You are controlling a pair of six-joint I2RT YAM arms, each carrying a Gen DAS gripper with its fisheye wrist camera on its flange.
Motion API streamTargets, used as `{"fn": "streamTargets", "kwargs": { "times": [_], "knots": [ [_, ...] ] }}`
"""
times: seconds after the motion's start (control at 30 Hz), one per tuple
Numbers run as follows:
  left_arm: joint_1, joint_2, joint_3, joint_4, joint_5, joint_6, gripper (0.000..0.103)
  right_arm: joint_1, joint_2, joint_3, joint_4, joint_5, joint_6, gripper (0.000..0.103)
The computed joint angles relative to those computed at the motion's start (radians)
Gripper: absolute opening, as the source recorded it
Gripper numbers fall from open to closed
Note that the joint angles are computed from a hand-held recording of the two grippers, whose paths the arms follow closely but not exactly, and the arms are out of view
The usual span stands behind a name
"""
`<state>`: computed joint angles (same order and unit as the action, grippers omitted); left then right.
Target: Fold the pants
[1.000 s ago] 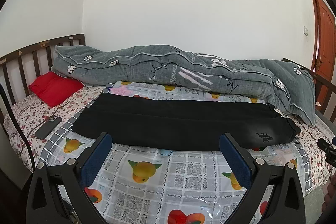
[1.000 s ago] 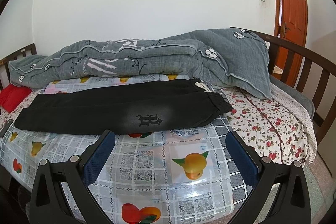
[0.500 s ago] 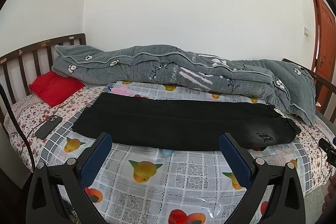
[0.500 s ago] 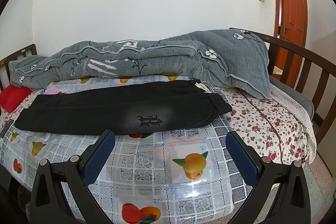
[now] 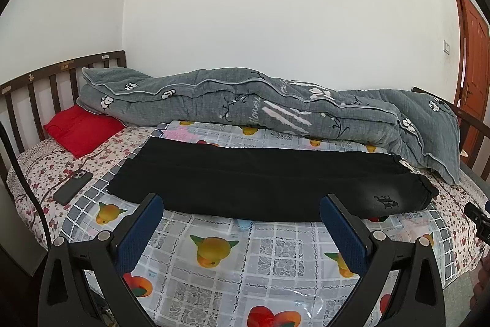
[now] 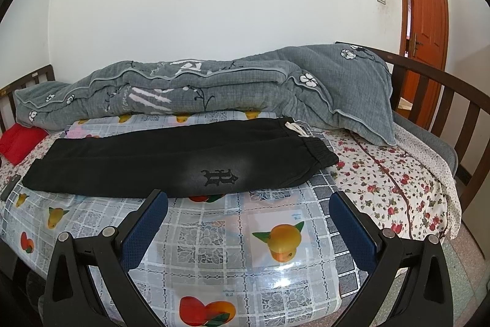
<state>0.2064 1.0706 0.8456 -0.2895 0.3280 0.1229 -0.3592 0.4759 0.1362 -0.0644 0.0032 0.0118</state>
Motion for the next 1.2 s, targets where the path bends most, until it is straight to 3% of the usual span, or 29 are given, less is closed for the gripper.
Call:
{"fn": "streamTargets", "kwargs": {
  "times": [0.47,0.7,0.87,1.2],
  "knots": [
    [0.003,0.008,-0.002,0.011,-0.011,-0.004,0.103,0.047,0.023,0.003,0.021,0.033,0.007,0.103],
    [0.01,0.094,-0.008,0.085,-0.032,-0.006,0.103,0.039,0.131,-0.011,0.136,0.023,-0.003,0.103],
    [0.021,0.22,0.017,0.136,-0.054,-0.009,0.103,0.059,0.338,-0.023,0.342,0.047,-0.005,0.103],
    [0.035,0.531,0.103,0.259,-0.129,-0.009,0.103,0.033,0.938,0.061,0.796,0.056,0.004,0.102]
  ]
}}
